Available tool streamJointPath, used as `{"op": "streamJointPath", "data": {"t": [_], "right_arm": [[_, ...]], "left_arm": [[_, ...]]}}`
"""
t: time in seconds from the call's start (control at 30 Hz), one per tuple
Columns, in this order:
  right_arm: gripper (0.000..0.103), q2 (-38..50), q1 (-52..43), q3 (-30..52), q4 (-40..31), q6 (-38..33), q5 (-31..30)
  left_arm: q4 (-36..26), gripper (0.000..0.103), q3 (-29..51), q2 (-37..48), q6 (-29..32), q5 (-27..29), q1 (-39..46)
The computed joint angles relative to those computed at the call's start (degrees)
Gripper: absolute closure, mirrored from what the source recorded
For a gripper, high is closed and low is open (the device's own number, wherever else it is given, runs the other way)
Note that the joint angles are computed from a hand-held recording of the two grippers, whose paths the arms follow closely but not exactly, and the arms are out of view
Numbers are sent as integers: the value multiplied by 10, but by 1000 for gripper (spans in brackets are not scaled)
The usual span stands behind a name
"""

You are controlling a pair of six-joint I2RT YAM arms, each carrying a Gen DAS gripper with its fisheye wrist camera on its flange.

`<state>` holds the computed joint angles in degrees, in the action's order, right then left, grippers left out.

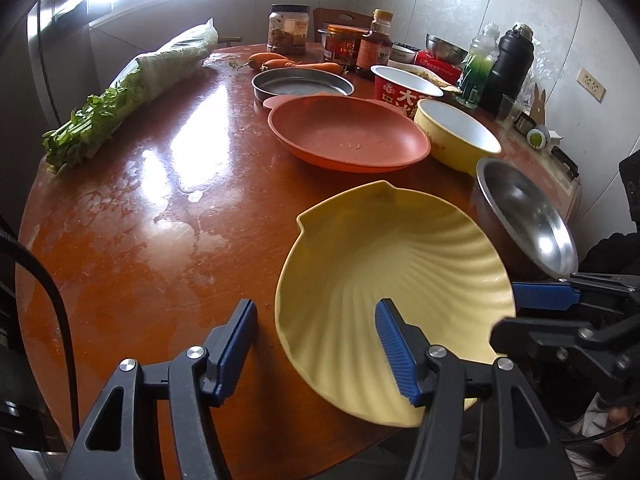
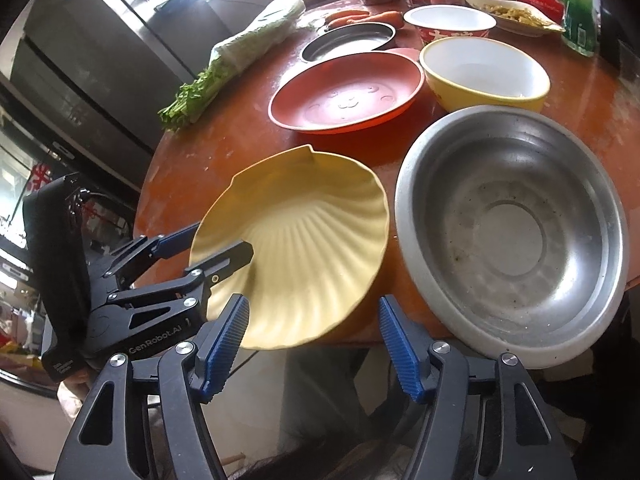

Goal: Organize plates and bowls
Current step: 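Move the left gripper to the yellow shell plate rim and grasp it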

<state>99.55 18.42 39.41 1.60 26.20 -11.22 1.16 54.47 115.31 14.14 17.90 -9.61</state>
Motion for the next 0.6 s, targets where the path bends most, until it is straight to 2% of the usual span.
{"op": "streamJointPath", "data": {"t": [0.07,0.17,0.2,0.23,0.37,0.6], "right_arm": [[45,0,4,6,-8,4,16],[51,5,14,16,-16,4,35],[54,7,15,19,-19,4,40],[62,10,15,21,-20,5,41],[75,13,15,21,-17,3,51],[79,25,24,37,-16,2,48]], "left_arm": [[-4,48,5,2,-3,1,0],[-10,57,7,2,-2,0,-1],[-12,59,8,2,-1,3,0],[-11,59,8,1,-3,-3,0],[-7,64,5,-1,-5,-10,4],[-13,67,2,-5,-8,-6,28]]}}
